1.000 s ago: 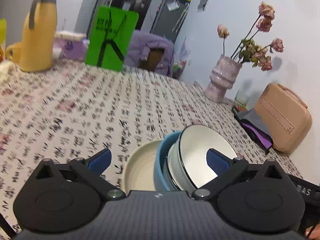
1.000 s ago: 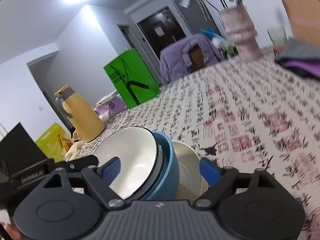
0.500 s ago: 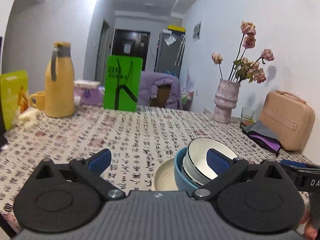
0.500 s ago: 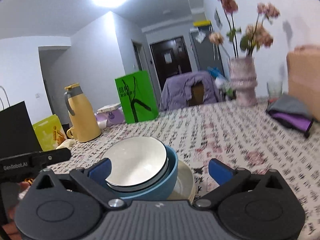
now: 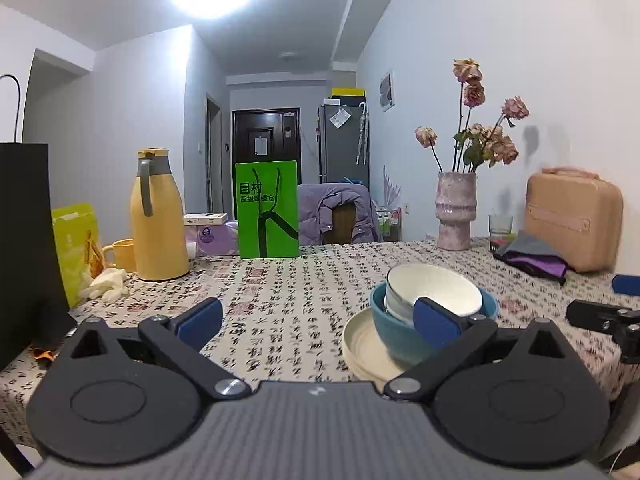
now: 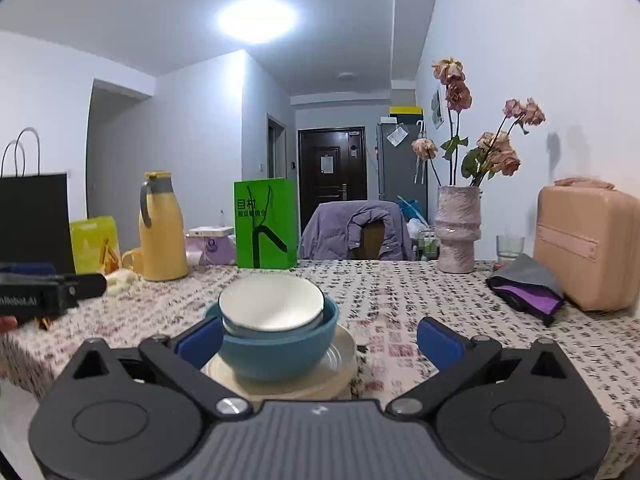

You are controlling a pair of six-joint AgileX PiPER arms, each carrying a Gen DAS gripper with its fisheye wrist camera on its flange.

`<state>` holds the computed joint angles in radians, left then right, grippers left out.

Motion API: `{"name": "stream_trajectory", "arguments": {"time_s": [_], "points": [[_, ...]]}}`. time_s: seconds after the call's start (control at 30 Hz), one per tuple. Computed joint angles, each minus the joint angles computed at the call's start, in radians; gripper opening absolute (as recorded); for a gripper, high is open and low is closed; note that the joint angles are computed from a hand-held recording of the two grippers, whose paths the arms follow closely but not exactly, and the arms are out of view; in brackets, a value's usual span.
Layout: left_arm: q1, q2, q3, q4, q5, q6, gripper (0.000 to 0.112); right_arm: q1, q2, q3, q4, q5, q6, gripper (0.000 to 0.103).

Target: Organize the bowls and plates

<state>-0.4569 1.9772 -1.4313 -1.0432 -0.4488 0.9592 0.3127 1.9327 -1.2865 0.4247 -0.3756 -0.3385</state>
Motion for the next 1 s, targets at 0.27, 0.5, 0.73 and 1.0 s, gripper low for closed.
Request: {"name": "stream_trajectory", "arguments": {"time_s": [0.27, 0.5, 0.73, 1.0], "points": [[-0.022, -0.058, 0.194, 0.105, -0.051, -0.123, 0.103, 0.025, -0.055, 0.167, -0.055, -0.089, 0.048, 0.103], [-0.038, -0.065, 0.276, 0.136, -0.102, -0.209, 0.103, 0.025, -0.036, 0.181, -0.082, -0.076, 0.100, 0.103], [-0.060, -0.071, 0.323, 0.171, -0.132, -0.254, 0.103, 0.013, -0.027, 0.191, -0.156, -0.082, 0.200, 0.103], [-0.054, -0.075, 0.345, 0.211, -0.145, -0.308, 0.103, 0.016, -0.010, 0.166, -0.172, -0.057, 0.210, 0.103]]}}
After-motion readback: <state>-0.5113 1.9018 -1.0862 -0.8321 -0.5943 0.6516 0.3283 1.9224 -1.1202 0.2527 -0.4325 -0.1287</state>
